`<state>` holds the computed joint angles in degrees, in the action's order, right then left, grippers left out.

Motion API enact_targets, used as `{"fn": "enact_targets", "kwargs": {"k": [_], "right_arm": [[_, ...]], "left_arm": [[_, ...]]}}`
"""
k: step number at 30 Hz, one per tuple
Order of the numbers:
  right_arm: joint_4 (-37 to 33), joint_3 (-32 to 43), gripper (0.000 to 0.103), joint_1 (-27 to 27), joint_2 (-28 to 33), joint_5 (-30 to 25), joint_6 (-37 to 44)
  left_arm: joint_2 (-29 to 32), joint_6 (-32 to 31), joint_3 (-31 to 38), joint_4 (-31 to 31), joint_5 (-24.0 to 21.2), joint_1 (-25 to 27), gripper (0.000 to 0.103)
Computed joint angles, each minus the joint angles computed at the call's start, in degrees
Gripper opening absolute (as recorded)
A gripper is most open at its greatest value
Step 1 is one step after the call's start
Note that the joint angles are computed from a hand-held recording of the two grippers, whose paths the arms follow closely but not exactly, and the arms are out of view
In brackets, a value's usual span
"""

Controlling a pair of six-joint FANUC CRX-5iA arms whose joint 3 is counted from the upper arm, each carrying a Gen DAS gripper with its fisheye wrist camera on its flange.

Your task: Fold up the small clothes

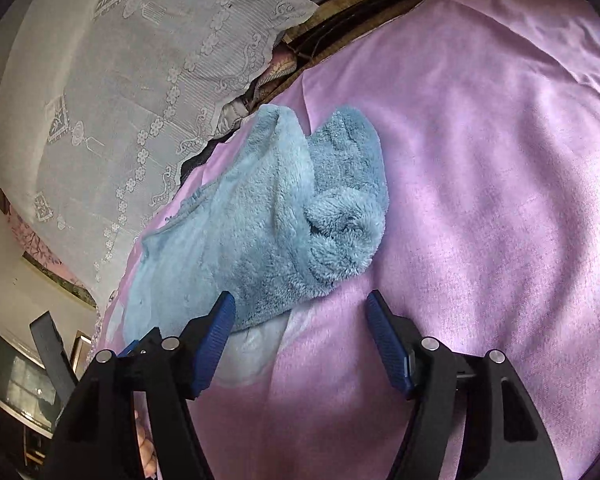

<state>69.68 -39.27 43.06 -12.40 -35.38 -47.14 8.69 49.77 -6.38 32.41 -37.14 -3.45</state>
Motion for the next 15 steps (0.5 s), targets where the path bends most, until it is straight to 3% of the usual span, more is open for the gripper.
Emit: {"fn": "enact_targets", "kwargs": {"k": [3, 7, 11, 13, 15], "right_arm": [[4.3, 0.0, 0.082, -2.9, 1.1, 1.7, -4.1], [3.2, 3.1, 0.092, -4.1, 4.0, 0.3, -2.8], [-0.1, 6.7, 0.092, -4.5, 7.0, -2.0, 0.3], [0.4, 7.4, 0.092, -5.3, 7.9, -1.7, 0.6], [1.0, 7.9, 0.091, -5.8, 8.6, -1.4, 2.3]], "left_arm": [[-0.6, 1.2, 0.3, 0.6, 0.4, -0.4, 0.093], [-0.5, 4.7, 2.8, -1.3, 1.8, -2.3, 0.093], [3.1, 12.9, 8.6, -6.7, -0.5, -4.3, 0.093], [4.8, 17.6, 10.6, -13.1, 0.3, -6.0, 0.094], [7.0, 18.6, 11.5, -15.9, -0.3, -6.8, 0.096]]}}
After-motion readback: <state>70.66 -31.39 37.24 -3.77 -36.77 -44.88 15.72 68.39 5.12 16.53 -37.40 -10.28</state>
